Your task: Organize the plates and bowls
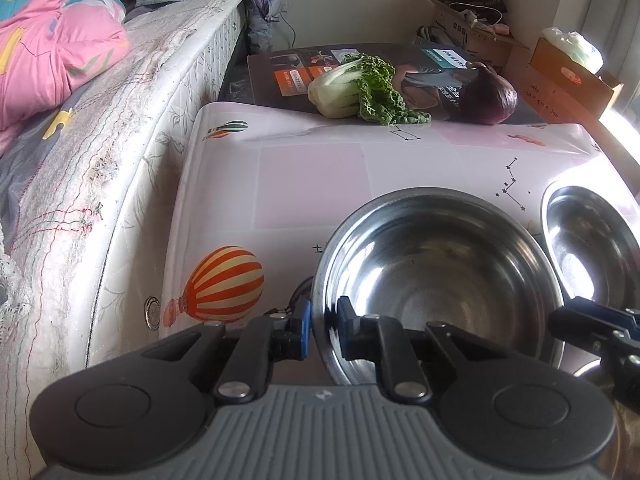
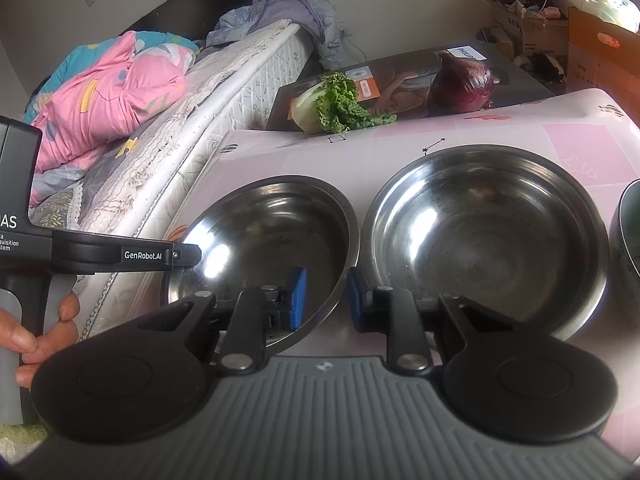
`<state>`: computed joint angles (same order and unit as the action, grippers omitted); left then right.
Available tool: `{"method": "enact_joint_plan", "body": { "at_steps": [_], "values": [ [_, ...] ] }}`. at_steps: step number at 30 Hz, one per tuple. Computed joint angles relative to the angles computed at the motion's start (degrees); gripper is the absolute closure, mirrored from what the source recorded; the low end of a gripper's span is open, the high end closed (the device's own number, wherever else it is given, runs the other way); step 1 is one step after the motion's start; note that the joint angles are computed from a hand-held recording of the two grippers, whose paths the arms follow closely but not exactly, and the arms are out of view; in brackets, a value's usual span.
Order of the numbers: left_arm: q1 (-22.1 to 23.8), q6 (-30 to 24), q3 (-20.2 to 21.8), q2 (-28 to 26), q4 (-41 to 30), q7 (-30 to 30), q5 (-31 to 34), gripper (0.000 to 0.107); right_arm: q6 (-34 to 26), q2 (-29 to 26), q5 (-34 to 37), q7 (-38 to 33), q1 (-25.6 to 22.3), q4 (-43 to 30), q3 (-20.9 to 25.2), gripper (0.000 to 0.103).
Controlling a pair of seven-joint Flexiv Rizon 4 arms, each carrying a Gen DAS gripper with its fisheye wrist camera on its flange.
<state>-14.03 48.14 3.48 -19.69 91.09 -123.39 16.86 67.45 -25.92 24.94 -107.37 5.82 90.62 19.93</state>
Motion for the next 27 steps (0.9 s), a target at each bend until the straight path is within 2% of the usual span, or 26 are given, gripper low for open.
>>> {"method": "enact_joint_plan", "body": {
  "at_steps": [2, 4, 8, 12, 18, 23, 25, 27],
  "values": [
    [0.55, 0.87, -0.28, 1.23, 1.82, 0.91, -1.09, 0.093, -1.12, 0.08, 1.24, -1.42, -0.98, -0.48, 1.09, 0.087],
    [0.5, 0.84, -0.28, 2.47, 3.15, 0.9, -1.09, 0.094, -2.65, 0.41, 2.26, -2.97, -1.28, -0.86, 1.78, 0.088],
    [0.62, 0.91, -0.59, 3.73, 4.5, 0.7, -0.72, 0.093, -1.64, 1.49, 1.85, -4.83, 0.33, 0.3, 0.9, 0.088],
    [0.41, -0.71, -0.49, 3.8, 3.76, 0.12, 1.16, 0.093, -0.35, 1.72, 1.18, -2.28, 1.27, 0.8, -0.83, 0.086],
    [1.23, -1.23, -0.47, 5.34, 5.47, -0.55, 1.7, 0.089, -4.02, 0.45, 0.99, -0.16, 0.75, -0.82, -0.62, 0.086],
    [2.59, 0.89, -0.87, 6.34, 7.29, -0.52, 0.05, 0.08, -4.94, 0.24, 0.74, -1.0, 1.9, -1.45, -0.51, 0.085],
    [2.83, 1.33, -0.94, 6.27, 7.34, -0.73, -0.27, 0.069, -5.2, 0.1, 0.45, -0.68, 2.26, -1.73, -0.71, 0.085],
    [2.72, 0.82, -0.92, 5.87, 6.68, -1.04, 0.23, 0.068, -5.29, -0.12, -0.07, -0.19, 2.69, -2.03, -1.05, 0.085]
  ]
}}
